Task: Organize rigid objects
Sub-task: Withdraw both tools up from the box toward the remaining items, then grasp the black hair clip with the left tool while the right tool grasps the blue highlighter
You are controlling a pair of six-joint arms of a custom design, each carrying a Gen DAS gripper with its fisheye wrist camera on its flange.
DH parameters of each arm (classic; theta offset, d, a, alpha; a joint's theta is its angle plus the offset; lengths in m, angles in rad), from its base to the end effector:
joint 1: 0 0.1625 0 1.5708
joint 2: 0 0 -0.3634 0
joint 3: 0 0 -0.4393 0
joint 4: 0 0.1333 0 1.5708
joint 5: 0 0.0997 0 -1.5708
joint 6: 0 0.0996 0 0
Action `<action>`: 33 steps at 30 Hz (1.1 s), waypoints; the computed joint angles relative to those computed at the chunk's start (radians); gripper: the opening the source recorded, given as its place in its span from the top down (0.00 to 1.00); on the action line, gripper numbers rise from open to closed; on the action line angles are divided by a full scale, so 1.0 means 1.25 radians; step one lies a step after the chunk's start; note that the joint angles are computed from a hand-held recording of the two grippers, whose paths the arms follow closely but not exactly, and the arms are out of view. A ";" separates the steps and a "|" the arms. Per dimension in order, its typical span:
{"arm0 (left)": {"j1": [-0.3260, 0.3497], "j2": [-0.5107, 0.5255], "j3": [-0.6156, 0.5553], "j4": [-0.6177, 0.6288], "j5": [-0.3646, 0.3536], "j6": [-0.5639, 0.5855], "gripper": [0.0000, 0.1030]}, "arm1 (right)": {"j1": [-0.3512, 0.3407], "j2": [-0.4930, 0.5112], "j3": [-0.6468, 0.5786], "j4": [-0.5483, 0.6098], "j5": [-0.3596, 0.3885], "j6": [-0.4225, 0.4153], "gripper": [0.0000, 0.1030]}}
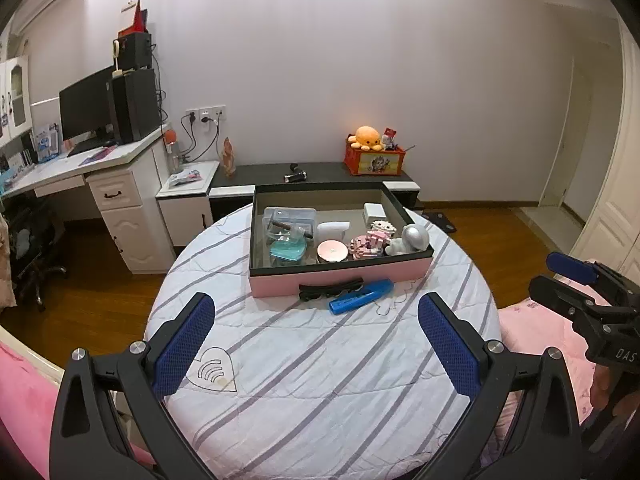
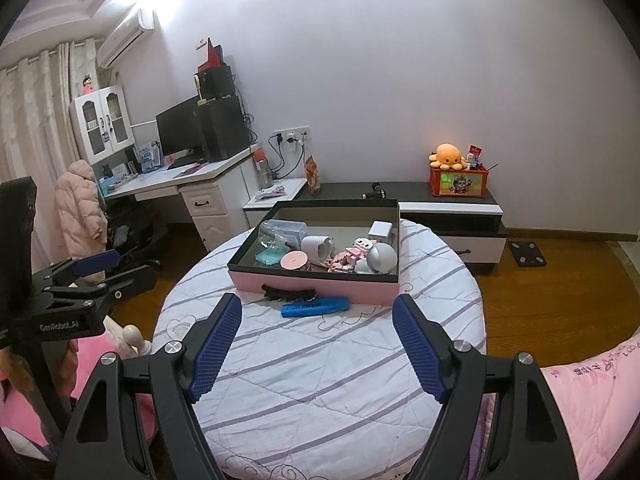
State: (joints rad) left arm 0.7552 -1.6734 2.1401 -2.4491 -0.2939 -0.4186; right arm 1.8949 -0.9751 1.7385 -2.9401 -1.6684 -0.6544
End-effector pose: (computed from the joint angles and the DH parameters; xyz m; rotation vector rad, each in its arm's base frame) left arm -0.1768 -0.4804 0.3398 0.0909 2.0284 -1.2033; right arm 0.3272 -0.5860 0.1349 1.2903 -2.5152 0.8488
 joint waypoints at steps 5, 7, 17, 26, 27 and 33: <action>0.052 0.038 -0.041 0.017 -0.040 0.006 0.00 | -0.003 0.041 -0.047 0.036 -0.018 0.017 0.23; 0.079 0.055 -0.061 0.020 -0.065 0.009 0.00 | -0.010 0.067 -0.080 0.072 -0.019 0.034 0.23; 0.255 0.202 -0.213 0.060 -0.204 0.017 0.00 | -0.038 0.250 -0.289 0.251 -0.068 0.073 0.32; 0.353 0.286 -0.324 0.083 -0.317 0.056 0.00 | -0.056 0.437 -0.544 0.456 -0.098 0.155 0.50; 0.357 0.288 -0.329 0.086 -0.327 0.054 0.00 | -0.059 0.455 -0.570 0.479 -0.093 0.164 0.51; 0.379 0.300 -0.350 0.089 -0.367 0.062 0.00 | -0.061 0.513 -0.649 0.515 -0.039 0.178 0.50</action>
